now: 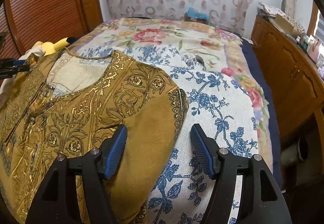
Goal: Fold small clothes
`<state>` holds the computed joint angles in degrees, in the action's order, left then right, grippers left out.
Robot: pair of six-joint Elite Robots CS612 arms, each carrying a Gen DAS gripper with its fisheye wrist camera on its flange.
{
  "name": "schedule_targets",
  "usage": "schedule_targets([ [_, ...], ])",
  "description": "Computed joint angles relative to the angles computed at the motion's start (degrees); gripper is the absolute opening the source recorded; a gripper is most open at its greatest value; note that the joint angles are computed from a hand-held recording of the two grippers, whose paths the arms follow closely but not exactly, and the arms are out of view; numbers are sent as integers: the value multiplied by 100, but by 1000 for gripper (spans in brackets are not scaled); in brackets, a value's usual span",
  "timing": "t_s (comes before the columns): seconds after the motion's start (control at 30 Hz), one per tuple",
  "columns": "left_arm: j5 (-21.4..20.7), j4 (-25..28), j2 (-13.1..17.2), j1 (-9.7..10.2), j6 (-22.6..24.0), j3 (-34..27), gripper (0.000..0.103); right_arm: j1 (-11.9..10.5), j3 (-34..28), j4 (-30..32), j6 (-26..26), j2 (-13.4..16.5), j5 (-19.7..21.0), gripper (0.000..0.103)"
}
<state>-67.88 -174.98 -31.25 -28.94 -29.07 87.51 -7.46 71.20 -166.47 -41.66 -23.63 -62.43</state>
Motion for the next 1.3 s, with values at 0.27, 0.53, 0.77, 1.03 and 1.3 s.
schedule_targets([
  [0.27,23,-371,-29,-45,125,110,0,2,-22,0,-4,17,-5,68],
  [0.53,280,-1322,-332,-156,177,588,0,-9,-39,71,-35,20,53,67],
  [0.77,440,-1839,-511,-311,227,877,0,-4,-125,452,-84,-26,245,5],
  [1.03,688,-2690,-806,-727,339,1537,0,-170,801,-741,31,-538,960,4],
  [1.3,1205,-3358,-989,-1340,-160,2446,0,-504,2009,-1419,-334,-1133,1655,4],
])
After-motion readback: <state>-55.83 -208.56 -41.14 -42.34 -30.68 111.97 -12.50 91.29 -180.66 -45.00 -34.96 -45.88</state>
